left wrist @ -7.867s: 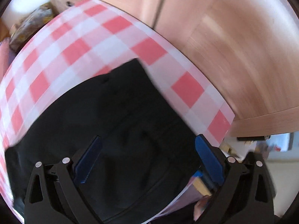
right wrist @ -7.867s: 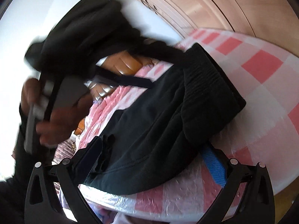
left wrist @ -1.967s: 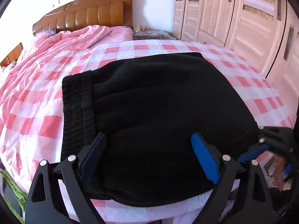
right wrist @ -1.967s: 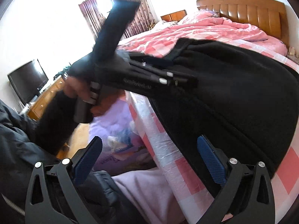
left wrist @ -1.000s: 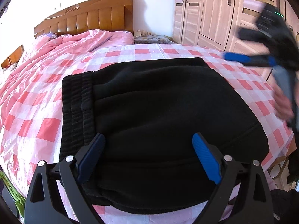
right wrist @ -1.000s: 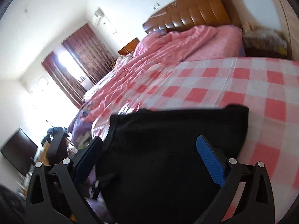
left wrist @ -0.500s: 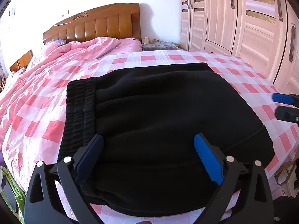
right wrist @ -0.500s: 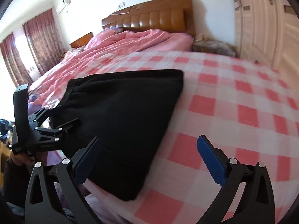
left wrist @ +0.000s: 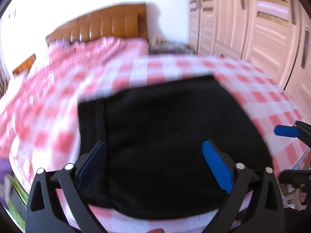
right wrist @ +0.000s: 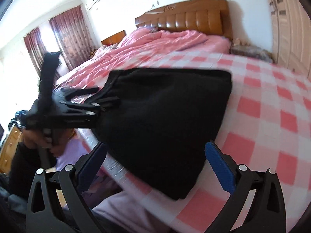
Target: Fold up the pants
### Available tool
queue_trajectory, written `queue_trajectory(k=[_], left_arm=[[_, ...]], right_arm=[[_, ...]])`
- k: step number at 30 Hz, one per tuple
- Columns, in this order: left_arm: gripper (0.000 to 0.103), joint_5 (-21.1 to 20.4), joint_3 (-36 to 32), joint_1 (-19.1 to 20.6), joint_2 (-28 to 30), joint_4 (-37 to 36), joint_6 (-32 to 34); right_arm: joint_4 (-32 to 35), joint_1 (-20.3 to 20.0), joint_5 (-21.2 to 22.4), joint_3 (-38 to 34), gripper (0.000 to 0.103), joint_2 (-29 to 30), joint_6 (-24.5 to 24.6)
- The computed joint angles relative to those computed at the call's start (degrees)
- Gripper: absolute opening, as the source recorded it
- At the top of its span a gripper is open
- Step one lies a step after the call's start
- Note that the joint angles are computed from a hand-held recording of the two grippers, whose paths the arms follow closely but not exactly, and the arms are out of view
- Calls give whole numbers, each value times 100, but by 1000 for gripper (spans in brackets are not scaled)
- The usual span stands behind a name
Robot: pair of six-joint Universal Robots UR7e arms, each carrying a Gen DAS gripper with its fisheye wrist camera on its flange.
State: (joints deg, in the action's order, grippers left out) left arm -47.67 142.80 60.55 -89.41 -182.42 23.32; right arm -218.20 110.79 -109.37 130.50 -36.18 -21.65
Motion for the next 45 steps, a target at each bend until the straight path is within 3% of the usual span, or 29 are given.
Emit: queue_trajectory(k=[3,5,7,11,15,23,26,27,29,32,35,38,40,43,45], left_arm=[[101,94,-580,-87,291,451,224],[101,-279,-1293,182,655,1343,54],[101,-262,-1941,453,1132,2052,-263],[101,-85,-2231,791,1551,2115,-59],[101,-640,-2044,1089,1444,1552,219],[101,-1068,-2223,1259,1490,1616,101],[101,-1226,-2184,1291,1443,1510,145],[101,-1266,-2148,1282,1392,1461,148],[101,-1296,-1849,1159,1095,1040,281],[101,-1019,-1129,860,410,-7,565],[101,-552,-685,757,-21,-125,444],[101,-94,-329,792,33,-227,551],[102,209,-133,815,371,-853,919],[102,-198,-180,1069,238,-717,564],[102,-366,-237,1174,170,-545,551]], right_arm=[[560,148,-516,-595,98,147,-13],[916,178,-837,-1018,98,306,-20],[1307,175,-1201,-1446,98,473,12],[1789,-64,-1078,-1638,99,562,45],[1291,-348,-500,-1403,99,583,-19],[920,-526,-130,-1265,99,622,-85],[1130,-405,-379,-1325,99,571,57],[1223,-272,-659,-1321,99,515,243],[997,-108,-736,-1122,99,384,207],[385,54,-480,-625,99,165,-79],[186,77,-257,-379,99,166,-162],[107,167,-627,-497,99,531,-247],[335,151,-951,-614,99,728,-315],[104,24,-953,-509,99,863,-517],[503,-140,-696,-367,99,629,-113]])
